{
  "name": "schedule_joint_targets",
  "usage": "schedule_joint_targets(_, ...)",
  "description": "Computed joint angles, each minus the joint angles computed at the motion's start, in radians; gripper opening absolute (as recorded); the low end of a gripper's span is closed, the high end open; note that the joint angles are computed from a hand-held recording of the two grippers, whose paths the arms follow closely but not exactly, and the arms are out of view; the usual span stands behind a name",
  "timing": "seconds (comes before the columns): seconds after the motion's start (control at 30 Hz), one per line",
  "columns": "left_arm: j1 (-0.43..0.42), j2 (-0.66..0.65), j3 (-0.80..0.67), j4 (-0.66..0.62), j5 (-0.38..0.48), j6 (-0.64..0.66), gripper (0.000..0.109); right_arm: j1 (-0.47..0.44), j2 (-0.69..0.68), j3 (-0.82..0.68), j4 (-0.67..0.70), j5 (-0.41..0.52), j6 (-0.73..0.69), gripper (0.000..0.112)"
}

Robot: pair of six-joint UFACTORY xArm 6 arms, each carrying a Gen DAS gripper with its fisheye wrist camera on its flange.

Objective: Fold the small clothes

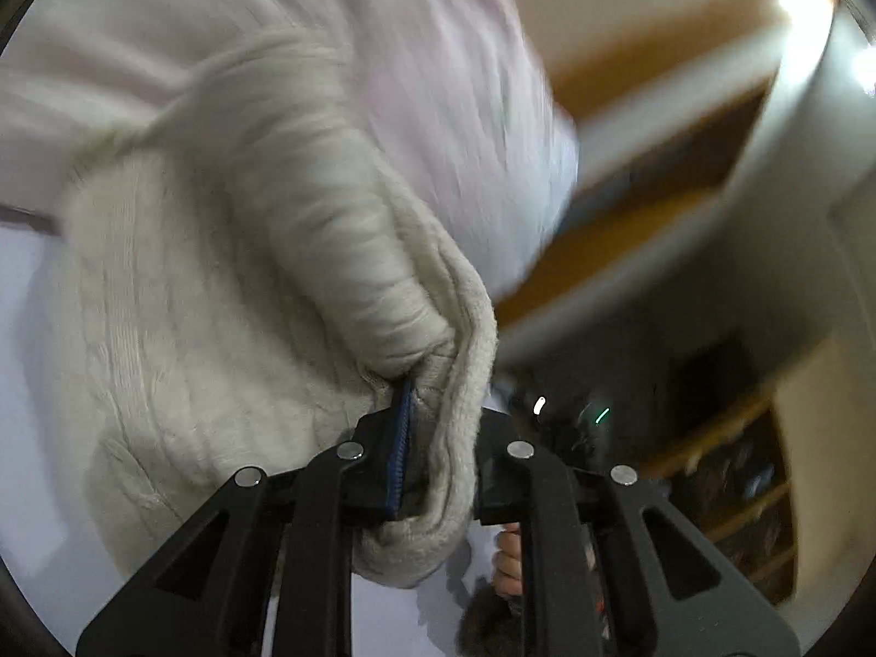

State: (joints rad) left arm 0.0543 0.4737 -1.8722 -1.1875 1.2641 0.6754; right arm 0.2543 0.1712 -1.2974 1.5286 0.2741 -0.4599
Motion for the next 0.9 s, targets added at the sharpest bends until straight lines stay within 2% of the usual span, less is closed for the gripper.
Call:
schedule_joint_targets(0.07,-0.112,0.046,-0.052,0.167,-0.051,-0.013,0.017,-0.016,-0.004,0.013,-0.017,0.012,0.028,0.101)
schedule_joint_targets(0.1,-0.131,0.06,-0.062,0.196,-0.038,-0.032,0.017,-0.025,-0.002,0.015,-0.074,0.026,0.076,0.101)
schedule_joint_targets(0.13,-0.124,0.074,-0.079,0.183,0.008,-0.037,0.017,-0.031,-0.001,0.016,-0.114,0.035,0.104,0.101)
schedule_joint_targets(0.17,-0.103,0.071,-0.077,0.127,0.078,-0.013,0.017,-0.037,0.001,0.013,-0.172,0.054,0.139,0.101)
schedule_joint_targets(0.2,-0.066,0.049,-0.038,0.037,0.106,0.045,0.018,-0.045,0.006,0.005,-0.214,0.079,0.156,0.101)
schedule_joint_targets(0.23,-0.039,0.015,0.006,-0.011,0.092,0.089,0.021,-0.052,0.013,-0.007,-0.249,0.104,0.165,0.101)
schedule_joint_targets(0.3,0.019,-0.062,0.097,-0.058,0.018,0.14,0.047,-0.07,0.05,-0.056,-0.309,0.172,0.199,0.101)
schedule_joint_targets(0.37,0.041,-0.108,0.148,0.033,-0.135,0.106,0.056,-0.084,0.102,-0.123,-0.377,0.259,0.241,0.101)
schedule_joint_targets(0.43,0.051,-0.094,0.145,0.174,-0.22,0.019,0.059,-0.088,0.155,-0.191,-0.467,0.317,0.301,0.101)
schedule_joint_targets(0.57,0.079,-0.059,0.144,0.282,-0.169,-0.075,0.066,-0.084,0.256,-0.322,-0.665,0.411,0.422,0.101)
schedule_joint_targets(0.63,0.069,-0.069,0.169,0.314,-0.179,-0.083,0.073,-0.076,0.263,-0.332,-0.701,0.405,0.429,0.101)
schedule_joint_targets(0.7,0.055,-0.062,0.176,0.346,-0.197,-0.086,0.082,-0.072,0.255,-0.319,-0.678,0.406,0.399,0.101)
schedule_joint_targets(0.77,0.04,-0.048,0.176,0.342,-0.199,-0.084,0.083,-0.063,0.241,-0.294,-0.651,0.39,0.347,0.083)
schedule_joint_targets(0.8,0.037,-0.048,0.186,0.331,-0.19,-0.08,0.083,-0.058,0.238,-0.286,-0.654,0.391,0.339,0.063)
schedule_joint_targets(0.83,0.03,-0.045,0.197,0.3,-0.191,-0.072,0.083,-0.047,0.223,-0.253,-0.669,0.35,0.336,0.037)
schedule_joint_targets(0.87,0.019,-0.047,0.201,0.295,-0.221,-0.068,0.077,-0.044,0.22,-0.249,-0.641,0.35,0.316,0.034)
schedule_joint_targets(0.9,0.014,-0.046,0.199,0.312,-0.229,-0.07,0.066,-0.043,0.213,-0.239,-0.586,0.352,0.29,0.032)
